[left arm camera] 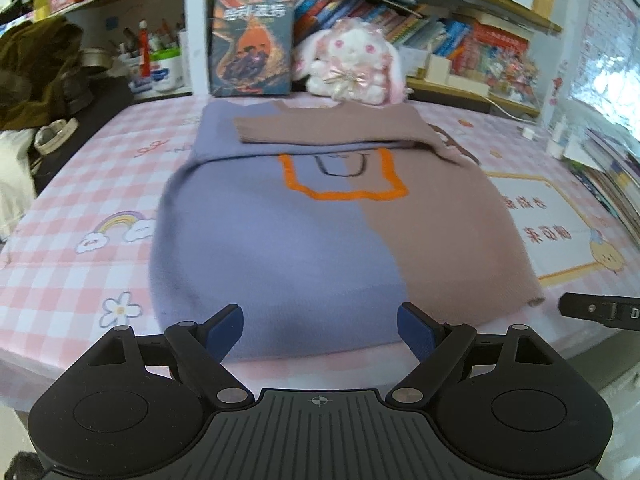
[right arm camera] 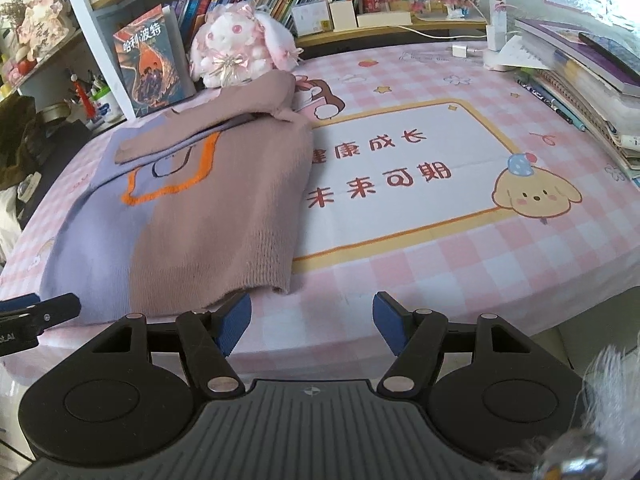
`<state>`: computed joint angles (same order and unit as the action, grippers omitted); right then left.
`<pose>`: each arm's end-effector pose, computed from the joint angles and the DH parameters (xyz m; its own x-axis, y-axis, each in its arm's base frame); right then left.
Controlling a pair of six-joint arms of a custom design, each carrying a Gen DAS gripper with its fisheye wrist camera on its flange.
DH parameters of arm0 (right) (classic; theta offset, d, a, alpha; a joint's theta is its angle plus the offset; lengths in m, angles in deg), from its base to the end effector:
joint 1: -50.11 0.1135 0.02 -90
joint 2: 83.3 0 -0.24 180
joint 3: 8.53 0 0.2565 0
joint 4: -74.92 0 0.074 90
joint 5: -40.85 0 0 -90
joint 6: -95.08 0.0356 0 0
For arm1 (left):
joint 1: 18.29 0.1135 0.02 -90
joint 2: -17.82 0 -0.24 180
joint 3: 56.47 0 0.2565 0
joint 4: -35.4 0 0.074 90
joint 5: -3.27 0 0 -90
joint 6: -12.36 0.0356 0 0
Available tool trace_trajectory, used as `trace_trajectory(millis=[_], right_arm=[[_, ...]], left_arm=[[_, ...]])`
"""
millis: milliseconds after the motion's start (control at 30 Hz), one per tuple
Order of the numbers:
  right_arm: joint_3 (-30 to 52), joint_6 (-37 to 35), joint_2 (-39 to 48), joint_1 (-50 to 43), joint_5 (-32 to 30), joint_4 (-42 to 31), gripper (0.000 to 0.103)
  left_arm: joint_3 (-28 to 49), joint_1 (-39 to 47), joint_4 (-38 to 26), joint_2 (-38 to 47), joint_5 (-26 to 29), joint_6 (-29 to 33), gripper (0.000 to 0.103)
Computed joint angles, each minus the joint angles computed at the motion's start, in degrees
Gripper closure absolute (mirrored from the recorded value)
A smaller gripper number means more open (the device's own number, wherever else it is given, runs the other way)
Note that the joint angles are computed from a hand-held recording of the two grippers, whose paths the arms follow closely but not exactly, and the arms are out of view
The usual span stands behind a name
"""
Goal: Fold clothes
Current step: 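Grasp the pink hem edge with the right gripper while the left grasps the lavender hem, then hold the hem with both grippers and lift it toward the collar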
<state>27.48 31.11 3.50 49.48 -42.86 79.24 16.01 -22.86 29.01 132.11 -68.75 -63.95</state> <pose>0.2440 -0.0066 0.0751 -0.6135 0.4430 -0.6537 0.3958 0.8889 0.2309 0.3797 -0.0414 0.0808 -0.6555 0.2782 -0.7021 0.4488 0.8912 -0.0658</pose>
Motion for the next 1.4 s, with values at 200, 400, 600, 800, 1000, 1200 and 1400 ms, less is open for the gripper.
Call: trace_trajectory(millis=[200,400,600,800,1000,1200,1400], right_arm=[[3.28,1.89,3.00,-0.51,0.51,0.38,0.037],[7.81,3.55,7.14,-1.78,-0.01,-0.08,0.037],[12.89,5.14,11.90,-3.22,-1.12,-1.32,0.037],[18.56,6.97,17.34,-3.37,-2.49,-3.12,0.038],[23.26,7.49,21.04,-3.02,-2.19,-5.41,0.048],[25.43,7.04,23.06,-3.09,-4.03,-5.67,0.083],[23.01,5.32,21.86,-2.32,-8.25,1.37,0.089]], left_arm=[[5.10,2.89,-1.16,3.11,-1.42,-3.36,0.016],[13.23,5.73,-4.63,8.47,-2.49,-7.61,0.016],[21.69,7.59,-8.85,14.19,-3.34,-10.16,0.017],[30.26,9.00,-15.01,20.09,-3.87,-11.40,0.020],[36.60,9.19,-18.65,24.43,-4.01,-11.70,0.046],[38.70,8.94,-19.56,25.55,-0.42,-10.72,0.094],[35.65,8.85,-15.42,23.51,7.43,-10.58,0.093]])
